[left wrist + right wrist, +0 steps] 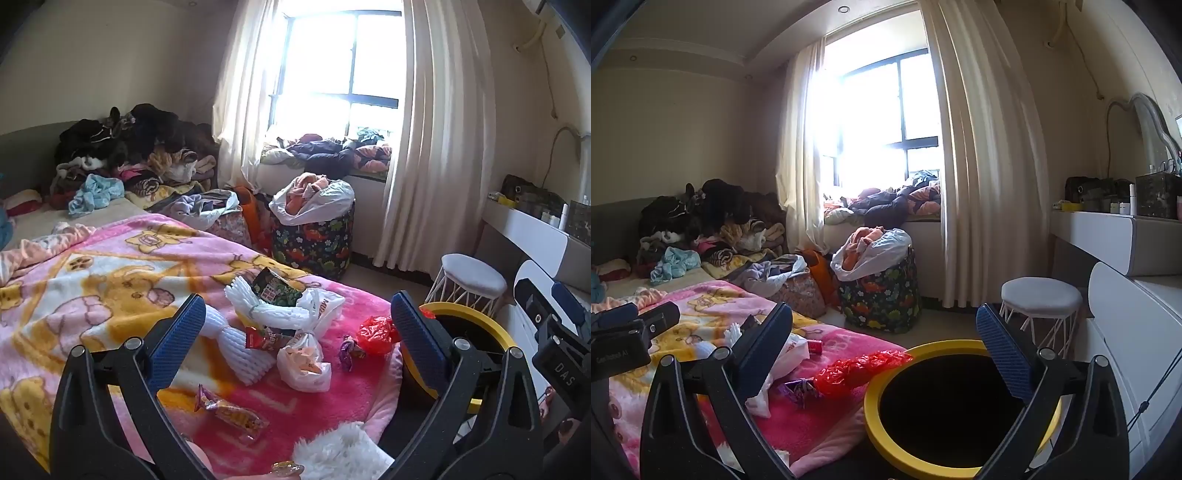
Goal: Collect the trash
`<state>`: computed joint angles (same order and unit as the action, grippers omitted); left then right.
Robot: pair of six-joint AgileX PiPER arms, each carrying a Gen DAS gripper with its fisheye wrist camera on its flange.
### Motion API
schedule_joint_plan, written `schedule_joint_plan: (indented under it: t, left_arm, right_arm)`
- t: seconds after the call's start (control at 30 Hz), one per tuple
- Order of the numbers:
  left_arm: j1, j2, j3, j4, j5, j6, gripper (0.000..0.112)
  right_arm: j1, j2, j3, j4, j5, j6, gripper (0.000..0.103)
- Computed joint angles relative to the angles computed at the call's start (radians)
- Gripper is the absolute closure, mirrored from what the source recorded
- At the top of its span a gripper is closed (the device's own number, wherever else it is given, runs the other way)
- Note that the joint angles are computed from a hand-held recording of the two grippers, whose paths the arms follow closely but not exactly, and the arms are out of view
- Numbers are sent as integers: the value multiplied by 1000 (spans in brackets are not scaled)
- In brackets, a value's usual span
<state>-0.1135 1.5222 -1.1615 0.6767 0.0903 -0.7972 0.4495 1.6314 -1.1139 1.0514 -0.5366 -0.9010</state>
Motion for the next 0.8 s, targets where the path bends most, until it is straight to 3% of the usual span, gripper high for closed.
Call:
schedule_joint_plan:
  t: [0.33,0.57,0.8]
  left_arm:
    - [6,-2,0,-92,-3,89,20]
    - [-8,-1,-4,11,5,-17,20]
    - [-10,-2,-3,19,6,-26,20]
  right_arm:
    - [2,9,2,-13,-1,18,6]
    - [8,10,3,-6,-8,14,6]
    - [5,6,7,-12,-5,20,6]
